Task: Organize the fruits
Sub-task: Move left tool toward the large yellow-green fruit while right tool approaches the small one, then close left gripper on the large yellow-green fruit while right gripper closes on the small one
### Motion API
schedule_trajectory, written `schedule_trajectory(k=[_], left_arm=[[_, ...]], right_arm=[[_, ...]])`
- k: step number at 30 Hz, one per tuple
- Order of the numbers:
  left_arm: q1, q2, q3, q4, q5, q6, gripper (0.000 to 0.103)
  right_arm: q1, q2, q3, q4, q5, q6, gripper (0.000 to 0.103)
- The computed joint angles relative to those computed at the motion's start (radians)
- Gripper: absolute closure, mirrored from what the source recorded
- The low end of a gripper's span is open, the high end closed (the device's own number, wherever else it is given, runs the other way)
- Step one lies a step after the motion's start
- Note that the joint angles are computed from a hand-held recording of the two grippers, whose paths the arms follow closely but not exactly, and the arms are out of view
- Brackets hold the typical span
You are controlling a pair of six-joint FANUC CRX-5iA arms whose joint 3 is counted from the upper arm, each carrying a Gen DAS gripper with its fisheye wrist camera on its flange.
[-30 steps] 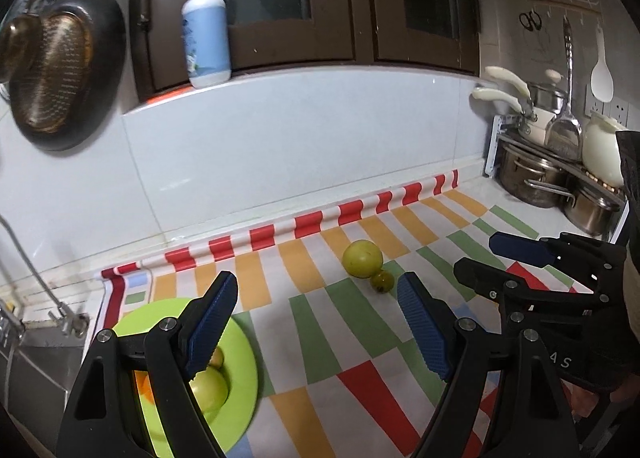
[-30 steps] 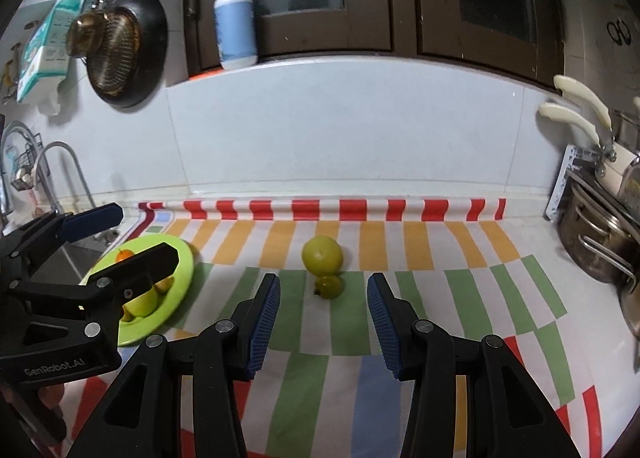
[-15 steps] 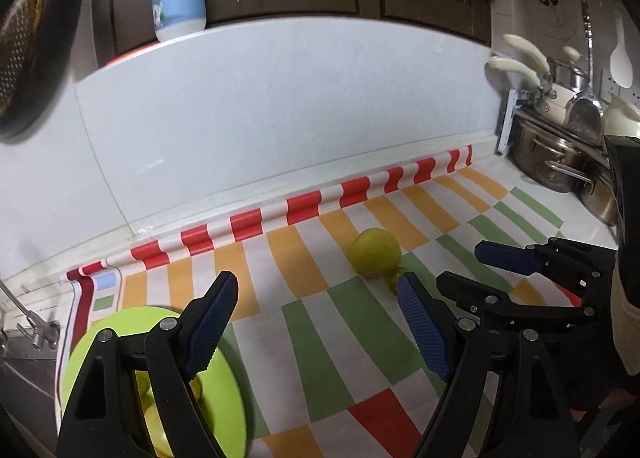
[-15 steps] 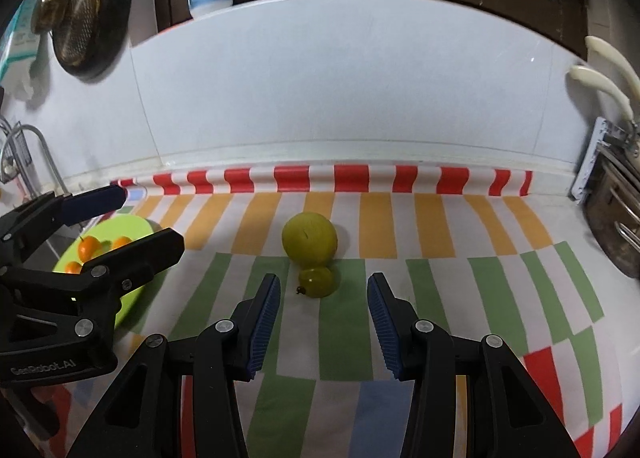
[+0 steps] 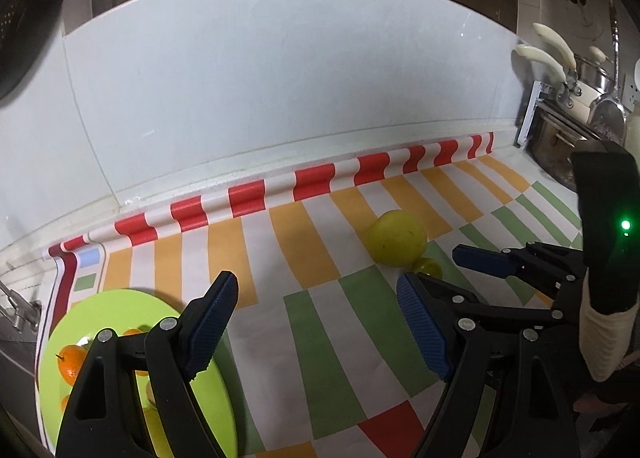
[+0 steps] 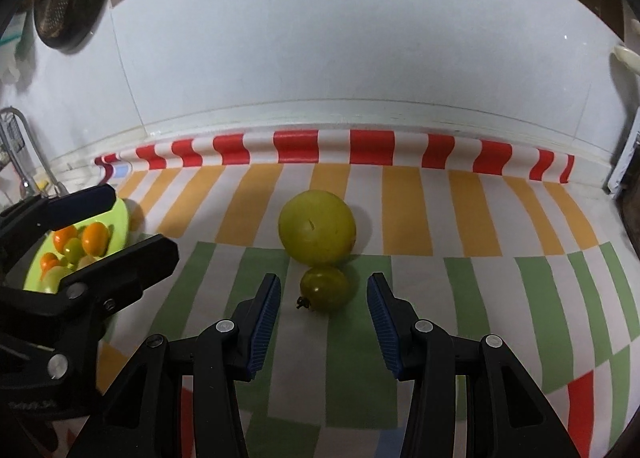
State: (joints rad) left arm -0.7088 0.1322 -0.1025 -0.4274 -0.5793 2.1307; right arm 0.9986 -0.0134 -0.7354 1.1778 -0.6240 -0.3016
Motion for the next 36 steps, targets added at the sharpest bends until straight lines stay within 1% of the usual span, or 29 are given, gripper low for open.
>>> schedule_trajectory(k=[2, 4, 6, 7, 9, 14, 17, 19, 22, 25, 27, 29, 34, 36], left_arm=[[0.006, 0.008, 0.002, 0.015, -0.002, -0.006, 0.021], [0.009, 0.017, 0.005, 0.025, -0.002, -0.009, 0.021], [0.011, 0.027, 0.01, 0.034, -0.004, -0.011, 0.021], [0.012, 0.03, 0.011, 0.041, -0.002, -0.016, 0.021], [0.014, 0.038, 0.015, 0.049, 0.003, -0.02, 0.021], [0.007, 0.064, 0.034, 0.061, 0.011, -0.041, 0.021], [0.001, 0.087, 0.053, 0.075, 0.014, -0.068, 0.021], [0.0, 0.108, 0.067, 0.097, 0.021, -0.097, 0.021], [0.005, 0.14, 0.086, 0.149, 0.046, -0.144, 0.022], [0.008, 0.177, 0.116, 0.198, 0.053, -0.196, 0.025], [0.005, 0.202, 0.142, 0.211, 0.045, -0.211, 0.027], [0.006, 0.226, 0.164, 0.228, 0.036, -0.224, 0.031], [0.014, 0.262, 0.186, 0.274, 0.024, -0.253, 0.043], [0.02, 0.268, 0.185, 0.293, 0.029, -0.266, 0.045]], right_arm=[[-0.011, 0.011, 0.004, -0.006, 0.017, 0.004, 0.057], [-0.019, 0.02, 0.007, -0.013, 0.029, 0.008, 0.065], [-0.035, 0.026, 0.007, -0.019, 0.051, 0.017, 0.066], [-0.041, 0.028, 0.007, -0.021, 0.063, 0.019, 0.07], [-0.049, 0.022, -0.001, -0.024, 0.082, 0.022, 0.074], [-0.048, -0.009, -0.034, 0.01, 0.058, -0.048, 0.074], [-0.045, -0.034, -0.057, 0.019, 0.02, -0.085, 0.074], [-0.042, -0.044, -0.066, 0.018, -0.006, -0.099, 0.074], [-0.052, -0.065, -0.084, 0.014, -0.02, -0.113, 0.074], [-0.065, -0.074, -0.093, 0.007, -0.03, -0.118, 0.074], [-0.073, -0.077, -0.096, 0.006, -0.033, -0.126, 0.074], [-0.084, -0.095, -0.114, 0.012, -0.03, -0.134, 0.074], [-0.101, -0.1, -0.124, 0.032, -0.021, -0.153, 0.074], [-0.103, -0.096, -0.125, 0.038, -0.017, -0.161, 0.074]])
